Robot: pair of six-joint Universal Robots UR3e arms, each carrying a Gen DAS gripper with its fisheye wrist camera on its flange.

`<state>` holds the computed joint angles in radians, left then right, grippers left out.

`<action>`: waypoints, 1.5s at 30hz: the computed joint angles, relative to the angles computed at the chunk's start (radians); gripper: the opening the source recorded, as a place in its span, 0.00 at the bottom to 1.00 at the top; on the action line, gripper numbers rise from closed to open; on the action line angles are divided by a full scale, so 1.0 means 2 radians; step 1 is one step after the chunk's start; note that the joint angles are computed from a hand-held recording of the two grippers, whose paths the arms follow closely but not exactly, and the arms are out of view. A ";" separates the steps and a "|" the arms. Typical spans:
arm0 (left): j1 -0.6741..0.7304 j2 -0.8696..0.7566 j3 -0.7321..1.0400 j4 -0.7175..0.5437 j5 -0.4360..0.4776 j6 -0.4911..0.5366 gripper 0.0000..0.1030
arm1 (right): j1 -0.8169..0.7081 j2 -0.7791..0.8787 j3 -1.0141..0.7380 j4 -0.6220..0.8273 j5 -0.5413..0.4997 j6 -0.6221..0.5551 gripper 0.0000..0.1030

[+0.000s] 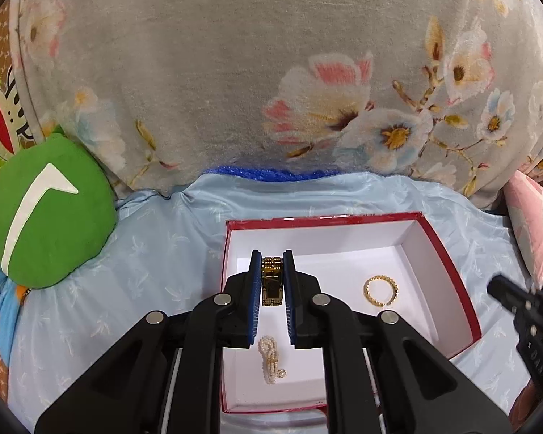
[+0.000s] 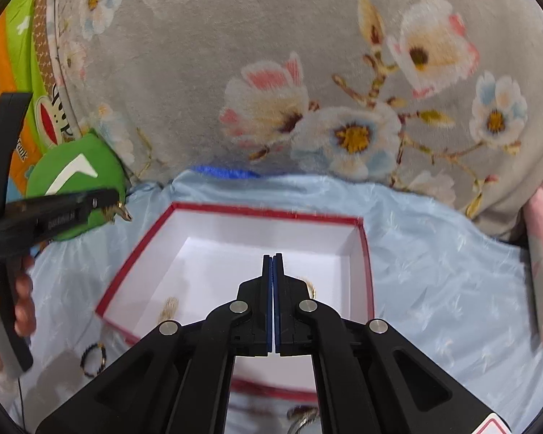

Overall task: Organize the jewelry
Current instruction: 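Lower the silver watch into the red box and open the right tool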

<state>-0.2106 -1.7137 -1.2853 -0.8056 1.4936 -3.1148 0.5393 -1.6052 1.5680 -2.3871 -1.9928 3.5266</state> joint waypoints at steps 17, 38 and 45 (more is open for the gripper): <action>-0.020 0.092 -0.159 0.041 0.005 0.015 0.11 | -0.024 -0.068 0.301 -0.096 0.074 0.119 0.33; -0.011 0.107 -0.166 0.032 -0.003 0.022 0.11 | 0.031 -0.116 0.165 0.017 -0.023 0.081 0.00; -0.006 0.121 -0.183 0.027 -0.010 0.025 0.11 | 0.013 -0.149 0.273 0.007 0.039 0.141 0.39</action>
<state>-0.2231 -1.4719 -1.6507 -0.7517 1.4727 -3.0654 0.5655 -1.9024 2.1148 -2.3728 -1.9150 3.8081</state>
